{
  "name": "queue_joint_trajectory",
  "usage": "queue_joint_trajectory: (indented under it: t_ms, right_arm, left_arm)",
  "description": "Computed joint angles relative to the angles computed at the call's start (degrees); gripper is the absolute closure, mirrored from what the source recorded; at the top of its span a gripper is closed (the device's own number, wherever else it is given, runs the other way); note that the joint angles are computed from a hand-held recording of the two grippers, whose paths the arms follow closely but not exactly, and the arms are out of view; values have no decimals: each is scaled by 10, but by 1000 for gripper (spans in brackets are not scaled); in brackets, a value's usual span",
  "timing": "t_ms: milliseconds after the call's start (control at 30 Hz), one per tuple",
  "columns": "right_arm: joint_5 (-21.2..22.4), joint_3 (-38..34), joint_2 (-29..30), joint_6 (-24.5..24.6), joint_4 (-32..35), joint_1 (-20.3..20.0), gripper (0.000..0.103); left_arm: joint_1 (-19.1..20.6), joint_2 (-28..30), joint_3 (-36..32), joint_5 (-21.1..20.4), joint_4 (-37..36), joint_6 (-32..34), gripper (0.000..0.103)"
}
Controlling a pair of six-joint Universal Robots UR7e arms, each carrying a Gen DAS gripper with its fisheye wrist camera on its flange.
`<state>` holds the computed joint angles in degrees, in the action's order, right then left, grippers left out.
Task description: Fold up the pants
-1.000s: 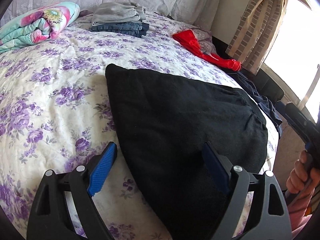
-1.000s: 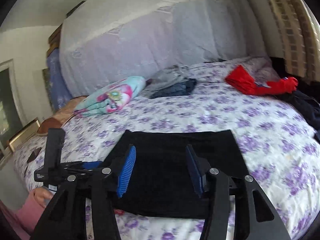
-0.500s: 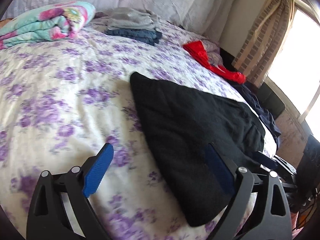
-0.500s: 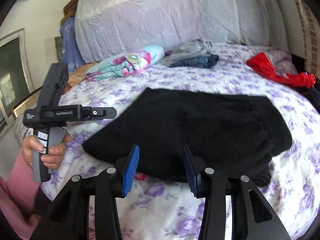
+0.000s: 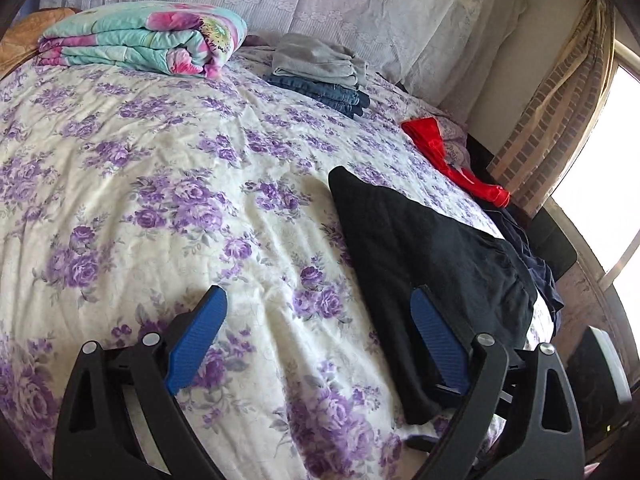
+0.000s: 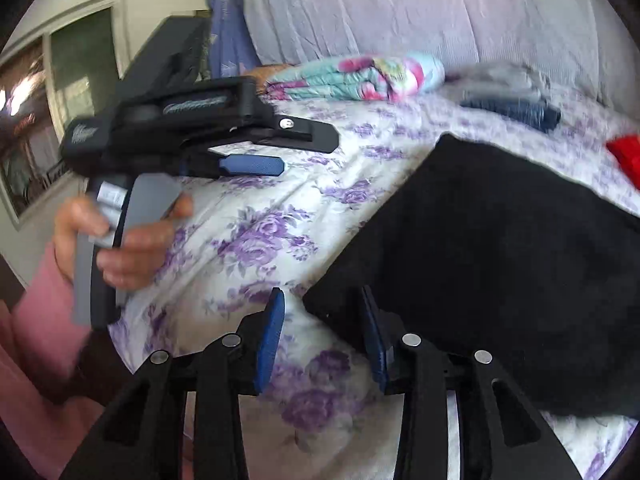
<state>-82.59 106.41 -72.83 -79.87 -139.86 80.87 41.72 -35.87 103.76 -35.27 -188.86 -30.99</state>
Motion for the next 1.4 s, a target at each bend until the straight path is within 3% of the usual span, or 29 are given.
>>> queue_joint_trajectory:
  t_ms: [133, 267, 367, 433, 500, 600, 667, 700, 733, 800, 867, 900, 933, 967, 1067, 1167, 1267, 1400]
  right_arm:
    - [14, -45, -24, 9, 140, -14, 59]
    - [75, -56, -41, 33, 100, -31, 59]
    - [139, -96, -22, 115, 49, -39, 52]
    - [157, -138, 10, 187, 6, -34, 50]
    - [160, -200, 50, 244, 17, -29, 50]
    - [154, -324, 122, 303, 127, -25, 50]
    - [62, -390, 170, 365, 138, -18, 50]
    - [28, -410, 188, 385, 132, -19, 52]
    - [18, -435, 203, 403, 149, -30, 71]
    - [51, -455, 203, 413, 180, -52, 97]
    - [61, -437, 184, 418, 163, -62, 91]
    - [56, -411, 165, 416, 129, -64, 85]
    - [48, -378, 144, 409, 79, -64, 59]
    - [50, -358, 130, 400, 47, -65, 44]
    - [78, -344, 104, 362, 40, -73, 44]
    - [93, -345, 99, 372, 47, -78, 44]
    - [111, -336, 90, 371, 72, -87, 43]
    - [113, -313, 89, 355, 64, -87, 43]
  left_arm:
    - [3, 0, -3, 0, 8, -6, 12]
    - [-1, 3, -18, 6, 32, -10, 12]
    - [-6, 17, -43, -32, 4, 37, 12]
    - [-7, 38, -78, -78, -9, 81, 12]
    - [-7, 60, -113, -109, 6, 103, 12]
    - [0, 88, -157, -160, 50, 108, 12]
    - [4, 102, -174, -166, 94, 94, 12]
    - [8, 105, -178, -162, 121, 81, 12]
    - [9, 107, -174, -155, 129, 77, 12]
    - [5, 103, -155, -140, 121, 93, 12]
    - [-5, 94, -141, -114, 138, 92, 12]
    - [-17, 84, -131, -82, 163, 74, 12]
    - [-22, 78, -125, -65, 178, 61, 12]
    - [-28, 69, -116, -52, 187, 49, 12]
    - [-32, 40, -83, -58, 174, 13, 12]
    - [-21, 22, -73, -79, 194, -59, 12]
    - [-2, 11, -62, -155, 196, -119, 12]
    - [14, 11, -52, -258, 138, -111, 12]
